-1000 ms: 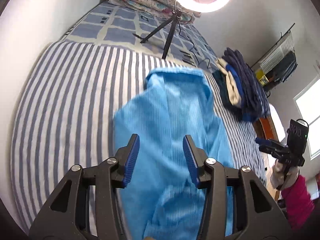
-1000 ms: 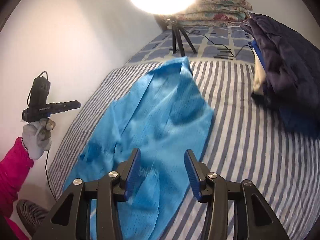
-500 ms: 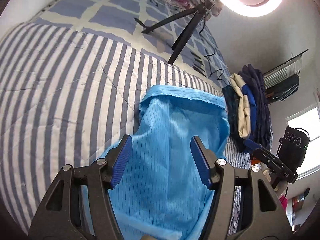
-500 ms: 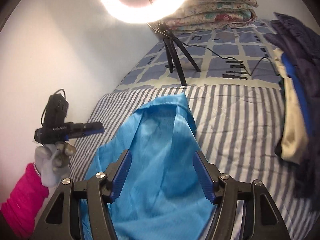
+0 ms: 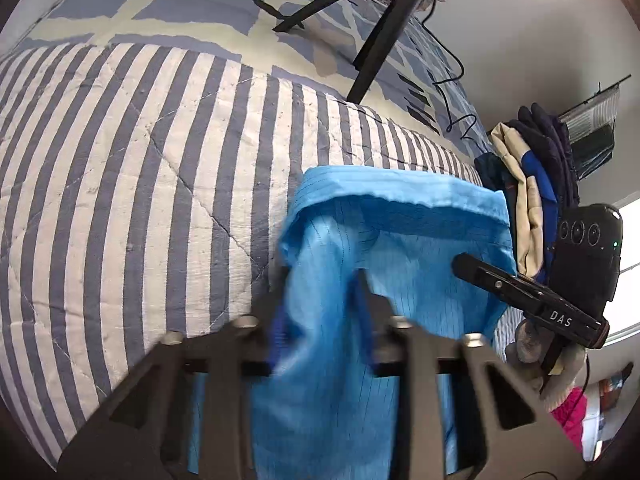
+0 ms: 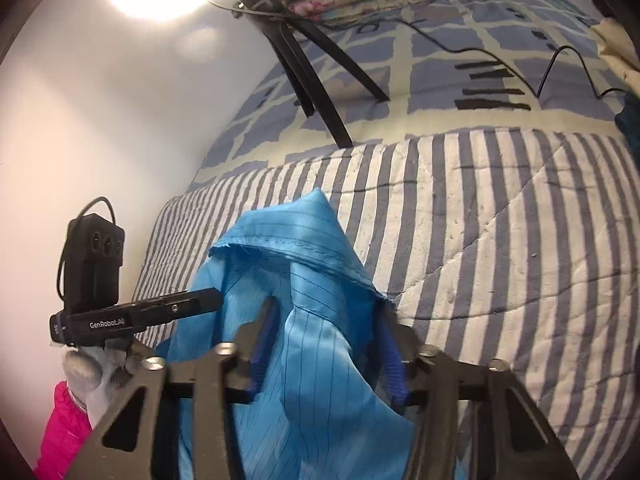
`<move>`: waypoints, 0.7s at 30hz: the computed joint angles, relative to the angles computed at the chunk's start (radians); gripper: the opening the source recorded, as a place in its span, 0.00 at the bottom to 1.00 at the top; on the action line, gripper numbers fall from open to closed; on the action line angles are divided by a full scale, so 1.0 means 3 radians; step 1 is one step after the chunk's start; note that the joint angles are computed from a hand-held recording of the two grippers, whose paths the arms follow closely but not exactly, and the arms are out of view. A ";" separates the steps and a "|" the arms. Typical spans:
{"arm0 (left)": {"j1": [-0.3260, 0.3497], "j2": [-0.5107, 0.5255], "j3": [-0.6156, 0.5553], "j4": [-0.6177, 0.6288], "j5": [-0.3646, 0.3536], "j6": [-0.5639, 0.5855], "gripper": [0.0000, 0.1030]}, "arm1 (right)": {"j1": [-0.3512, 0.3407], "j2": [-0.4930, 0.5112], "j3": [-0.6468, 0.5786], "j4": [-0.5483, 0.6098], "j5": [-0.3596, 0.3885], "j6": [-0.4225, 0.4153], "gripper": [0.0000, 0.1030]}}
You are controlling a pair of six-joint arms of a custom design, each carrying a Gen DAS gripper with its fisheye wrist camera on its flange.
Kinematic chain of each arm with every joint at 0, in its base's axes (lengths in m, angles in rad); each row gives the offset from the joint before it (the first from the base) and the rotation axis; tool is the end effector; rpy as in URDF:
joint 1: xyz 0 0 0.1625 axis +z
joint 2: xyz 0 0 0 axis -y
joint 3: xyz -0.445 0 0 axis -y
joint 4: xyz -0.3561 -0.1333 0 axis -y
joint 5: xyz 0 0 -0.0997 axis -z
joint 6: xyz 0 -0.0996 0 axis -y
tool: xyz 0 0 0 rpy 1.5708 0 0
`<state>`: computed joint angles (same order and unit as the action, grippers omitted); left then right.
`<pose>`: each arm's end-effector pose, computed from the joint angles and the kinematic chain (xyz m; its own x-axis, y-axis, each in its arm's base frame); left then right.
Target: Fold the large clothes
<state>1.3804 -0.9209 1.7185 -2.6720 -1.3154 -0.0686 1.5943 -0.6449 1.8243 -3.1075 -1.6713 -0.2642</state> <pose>0.0341 -0.6603 0.1998 -0.9745 0.0445 -0.2200 0.1141 0.9423 -0.3148 0.1378 -0.6165 0.0429 -0.9552 -0.2333 0.1821 -0.2812 0.9071 -0.3131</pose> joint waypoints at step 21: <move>-0.0796 -0.1254 0.1286 -0.0585 0.0254 -0.0006 0.02 | 0.0723 -0.0638 0.0981 -0.0800 -0.0351 -0.0232 0.02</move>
